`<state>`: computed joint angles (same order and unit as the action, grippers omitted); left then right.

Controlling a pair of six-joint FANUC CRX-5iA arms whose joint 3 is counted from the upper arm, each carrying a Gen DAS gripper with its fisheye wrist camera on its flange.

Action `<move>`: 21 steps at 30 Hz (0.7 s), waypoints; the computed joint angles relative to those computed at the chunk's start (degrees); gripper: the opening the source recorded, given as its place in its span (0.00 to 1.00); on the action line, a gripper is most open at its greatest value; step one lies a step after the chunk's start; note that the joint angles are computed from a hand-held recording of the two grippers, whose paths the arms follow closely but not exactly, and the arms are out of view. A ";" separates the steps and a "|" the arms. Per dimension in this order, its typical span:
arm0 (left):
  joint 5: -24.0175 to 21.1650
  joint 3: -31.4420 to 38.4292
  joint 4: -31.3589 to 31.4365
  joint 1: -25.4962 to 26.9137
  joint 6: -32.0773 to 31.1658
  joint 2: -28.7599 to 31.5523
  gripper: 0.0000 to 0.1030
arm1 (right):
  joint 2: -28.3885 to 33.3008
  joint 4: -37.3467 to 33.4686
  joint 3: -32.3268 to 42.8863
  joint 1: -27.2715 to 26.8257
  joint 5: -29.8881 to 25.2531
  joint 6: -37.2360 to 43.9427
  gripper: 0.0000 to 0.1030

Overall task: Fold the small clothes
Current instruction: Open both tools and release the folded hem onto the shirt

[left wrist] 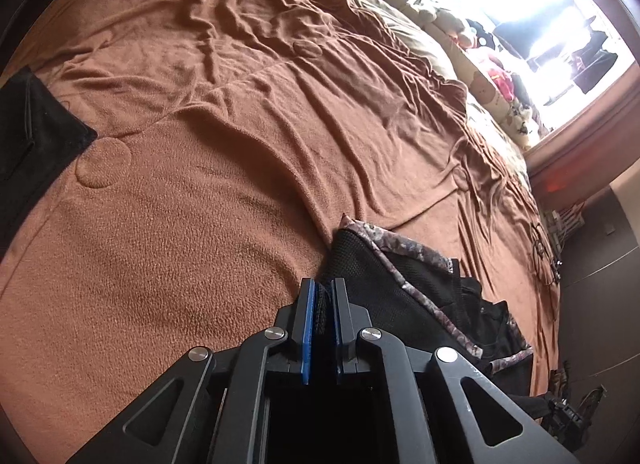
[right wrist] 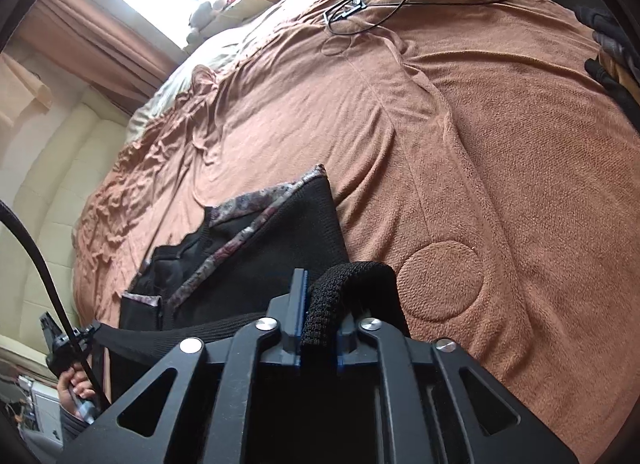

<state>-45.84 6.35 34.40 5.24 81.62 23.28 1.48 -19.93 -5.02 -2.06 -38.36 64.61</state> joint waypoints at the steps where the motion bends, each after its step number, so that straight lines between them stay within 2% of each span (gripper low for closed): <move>1: -0.82 0.37 -0.33 0.04 -0.01 0.15 0.18 | 0.07 3.54 -0.20 1.09 -0.35 -2.61 0.40; 2: -1.24 0.45 -0.33 0.12 -0.48 0.13 0.34 | -0.36 7.60 -1.11 2.33 0.08 -5.82 0.53; 3: -1.05 0.15 -1.08 0.15 -0.63 -0.42 0.50 | -1.55 10.78 -2.85 3.44 1.93 -8.62 0.70; 5: -0.34 -0.40 -2.62 0.18 -0.84 -1.76 0.65 | -3.98 13.66 -5.48 4.46 4.54 -11.04 0.73; 6: -0.17 -0.90 -3.20 0.27 -1.69 -2.54 0.67 | -4.93 13.93 -6.15 4.66 4.54 -11.21 0.73; 8: -1.33 -0.67 -4.15 0.38 -2.80 -3.01 0.69 | -6.78 12.54 -7.16 4.58 3.61 -9.85 0.73; 14: -5.49 -0.02 -9.41 -0.32 -7.92 -4.44 0.71 | -11.40 14.47 -10.45 6.05 0.53 -6.81 0.73; 21: -9.29 1.87 -17.23 -1.89 -11.71 -4.58 0.71 | -10.74 15.17 -9.77 6.60 -4.54 -2.13 0.73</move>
